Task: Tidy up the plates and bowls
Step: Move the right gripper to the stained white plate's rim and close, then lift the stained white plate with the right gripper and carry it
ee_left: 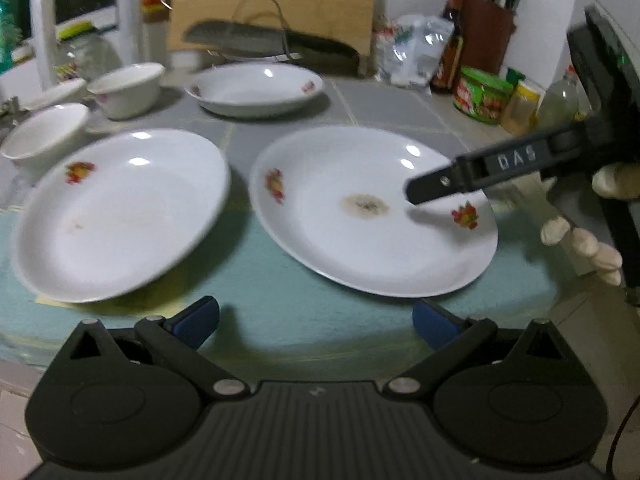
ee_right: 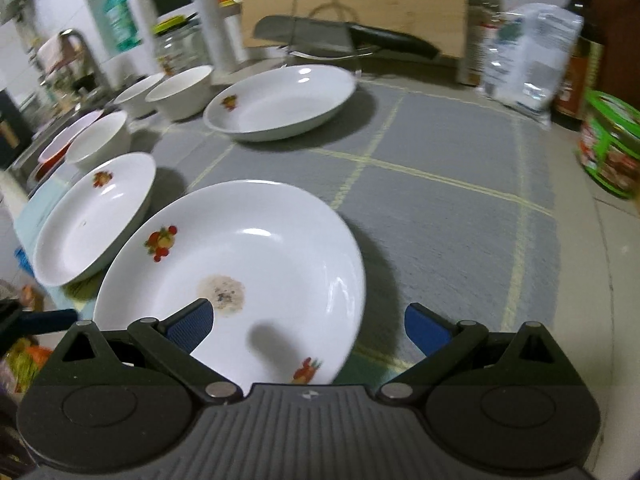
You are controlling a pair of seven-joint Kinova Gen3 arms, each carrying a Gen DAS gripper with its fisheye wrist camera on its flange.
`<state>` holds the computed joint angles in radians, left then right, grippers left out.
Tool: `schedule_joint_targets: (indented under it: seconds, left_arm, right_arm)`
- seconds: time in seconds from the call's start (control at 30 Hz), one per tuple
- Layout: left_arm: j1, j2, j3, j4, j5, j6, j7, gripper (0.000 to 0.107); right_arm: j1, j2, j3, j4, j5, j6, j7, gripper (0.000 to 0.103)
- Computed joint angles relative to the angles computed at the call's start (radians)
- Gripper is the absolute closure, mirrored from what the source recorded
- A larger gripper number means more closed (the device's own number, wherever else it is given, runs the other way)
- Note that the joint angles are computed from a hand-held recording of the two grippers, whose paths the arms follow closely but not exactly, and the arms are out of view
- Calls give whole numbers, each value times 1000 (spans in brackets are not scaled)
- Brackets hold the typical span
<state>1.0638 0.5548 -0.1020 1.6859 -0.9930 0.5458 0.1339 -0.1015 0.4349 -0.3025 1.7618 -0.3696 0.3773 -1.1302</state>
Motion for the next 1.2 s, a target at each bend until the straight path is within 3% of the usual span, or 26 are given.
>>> schedule_joint_targets:
  seconds: [0.23,0.4,0.53,0.63,0.77,0.93,1.2]
  left_arm:
    - [-3,55,14,-73,23,56,-125,5]
    - [-19,46,8,-54,11,-6,-169,5]
    - [-47,46,22,-73,67,-17,-259,5]
    - [-20,45,-18,-60,66,-45,-252,5]
    - [51,46,-115,-10,-15,-121,-157,5]
    - [4,42,-66,-31,32,-105,-243,5]
    - [17,37,-105,-13,31,-160,-298,5]
  right_arm:
    - [38,54,-30,-70,-13,77,98,0]
    - [18,79,-14,-111,-7,121,146,0]
    - [-7,84,8,-132,12,147,174,0]
    - [-40,80,34,-135,50,154,186,0]
    - [-19,78,15,-122,39,140,230,0]
    - [13,87,-7,-131,15,158,297,0]
    - [88,169,-44,-270,-88,344,469,0]
